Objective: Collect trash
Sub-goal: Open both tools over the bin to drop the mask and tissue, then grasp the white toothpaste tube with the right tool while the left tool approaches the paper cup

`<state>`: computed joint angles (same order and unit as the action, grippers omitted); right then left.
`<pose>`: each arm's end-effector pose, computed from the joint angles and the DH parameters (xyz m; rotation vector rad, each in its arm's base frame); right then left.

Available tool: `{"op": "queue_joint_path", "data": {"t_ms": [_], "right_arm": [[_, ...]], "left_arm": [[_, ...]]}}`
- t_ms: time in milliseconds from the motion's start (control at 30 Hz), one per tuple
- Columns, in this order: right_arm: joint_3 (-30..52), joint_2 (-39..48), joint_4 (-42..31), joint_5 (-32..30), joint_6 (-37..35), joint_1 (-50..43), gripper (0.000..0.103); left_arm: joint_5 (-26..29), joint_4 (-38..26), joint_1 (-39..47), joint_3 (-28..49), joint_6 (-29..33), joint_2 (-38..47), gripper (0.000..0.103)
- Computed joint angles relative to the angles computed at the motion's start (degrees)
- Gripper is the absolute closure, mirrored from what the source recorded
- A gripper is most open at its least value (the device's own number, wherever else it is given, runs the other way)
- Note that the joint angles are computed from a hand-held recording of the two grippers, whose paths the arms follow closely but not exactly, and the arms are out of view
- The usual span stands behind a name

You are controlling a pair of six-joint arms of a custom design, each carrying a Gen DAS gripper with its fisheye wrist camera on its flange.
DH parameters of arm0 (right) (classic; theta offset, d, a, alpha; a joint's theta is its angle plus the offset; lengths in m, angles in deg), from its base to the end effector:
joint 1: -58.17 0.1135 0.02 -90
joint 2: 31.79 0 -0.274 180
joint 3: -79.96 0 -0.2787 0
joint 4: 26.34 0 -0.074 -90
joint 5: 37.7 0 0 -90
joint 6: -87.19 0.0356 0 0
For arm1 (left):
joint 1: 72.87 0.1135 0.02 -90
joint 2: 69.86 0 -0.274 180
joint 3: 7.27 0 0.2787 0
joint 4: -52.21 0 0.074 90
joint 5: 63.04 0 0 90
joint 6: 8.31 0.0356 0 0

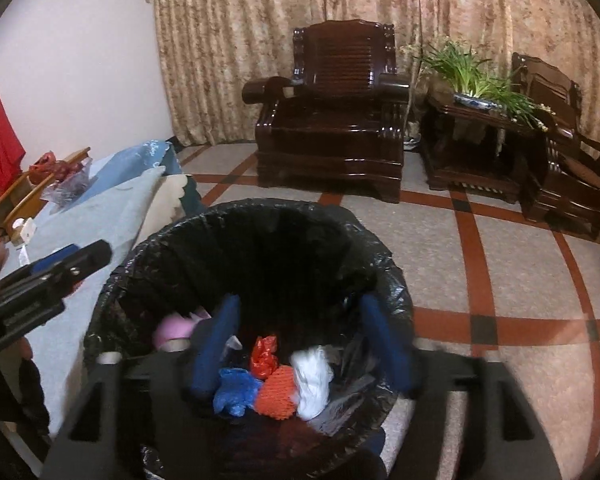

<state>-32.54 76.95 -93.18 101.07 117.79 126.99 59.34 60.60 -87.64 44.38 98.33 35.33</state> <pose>0.1288 0.2583 0.0966 0.8389 2.1011 -0.2738 0.3150 -0.1028 0.0800 0.8790 2.1182 -0.6457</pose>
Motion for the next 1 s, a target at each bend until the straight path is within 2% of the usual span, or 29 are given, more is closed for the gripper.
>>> {"op": "queue_joint_path", "data": {"t_ms": [67,133,433,667,1000], "right_arm": [[1.1,0.6,-1.6,0.4,1.0,0.3,0.01],[2.1,1.1,-2.3,1.0,0.9,0.4,0.006],[5.9,1.8,2.4,4.7,-8.6,-1.7,0.006],[12.6,5.4,11.3,6.6,-23.3,-4.6,0.006],[23.0,12.5,25.2,5.4,-44.6,-8.1,0.006]], "left_arm": [[0.0,0.1,1.3,0.2,-0.1,0.1,0.018],[0.3,0.4,2.8,0.0,0.2,0.0,0.017],[1.6,0.1,12.2,0.0,2.8,-1.8,0.014],[2.9,-0.3,21.1,2.7,3.8,-1.6,0.014],[2.1,-1.0,31.9,9.5,5.3,3.6,0.014]]}}
